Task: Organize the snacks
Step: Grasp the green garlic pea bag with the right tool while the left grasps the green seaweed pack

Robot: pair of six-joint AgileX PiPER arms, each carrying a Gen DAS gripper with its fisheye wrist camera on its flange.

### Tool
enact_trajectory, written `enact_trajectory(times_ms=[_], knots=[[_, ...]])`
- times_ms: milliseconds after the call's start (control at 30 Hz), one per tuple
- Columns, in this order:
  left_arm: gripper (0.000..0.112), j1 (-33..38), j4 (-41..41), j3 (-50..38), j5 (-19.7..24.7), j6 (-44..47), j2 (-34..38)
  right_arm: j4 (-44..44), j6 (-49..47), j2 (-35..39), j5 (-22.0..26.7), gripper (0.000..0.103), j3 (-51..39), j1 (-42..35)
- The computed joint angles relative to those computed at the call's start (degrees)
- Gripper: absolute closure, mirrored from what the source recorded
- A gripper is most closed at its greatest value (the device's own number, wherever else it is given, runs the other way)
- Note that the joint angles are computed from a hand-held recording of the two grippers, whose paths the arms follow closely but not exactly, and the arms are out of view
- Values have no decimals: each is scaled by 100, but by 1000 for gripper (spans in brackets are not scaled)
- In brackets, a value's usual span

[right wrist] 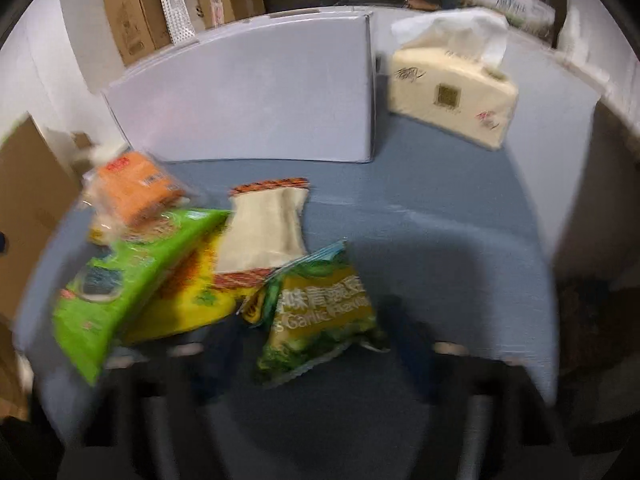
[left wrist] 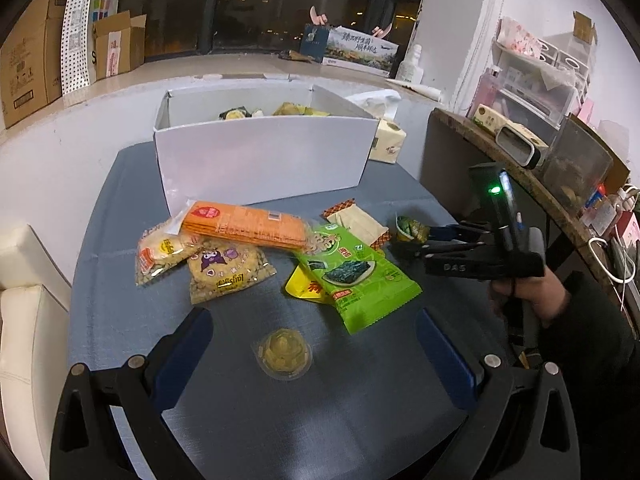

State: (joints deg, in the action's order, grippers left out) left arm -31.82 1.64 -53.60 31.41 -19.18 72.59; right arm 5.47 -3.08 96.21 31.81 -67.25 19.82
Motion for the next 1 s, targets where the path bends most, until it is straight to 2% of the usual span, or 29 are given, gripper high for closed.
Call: enact_trajectory(times_ms=[67,133,300,567,733,833,900,1000], knots=[[9,39,-192,-100,13,153,155,-3,110,-128,18,49,96,-5],[9,25,-200,-270,76,108,355,609,-447,-390,-92,49,385,-191],[9,34,-543,-1211,515,106,1248,1035,-523,-1137,-268,49,993,-445],[9,-392,379,-3801,2403,-1131,3355,639,105,-1981,-286,49,1502,-288],[9,-631,809,-4686,3201,-1418,4195,933,-147,-2215,-364,49,1756,-360],[13,-679,813,-4688,3239,-1342,4282,937,-209,-2225,-394,49,1828,-355],[30,-747,961,-4460,3060,-1349,4142,1095,-380,-2248,-383,49,1879,-429],[39,-692,767,-4074,2777,-1227,3825,1368,-646,-2315,-343,49,1920,-546]])
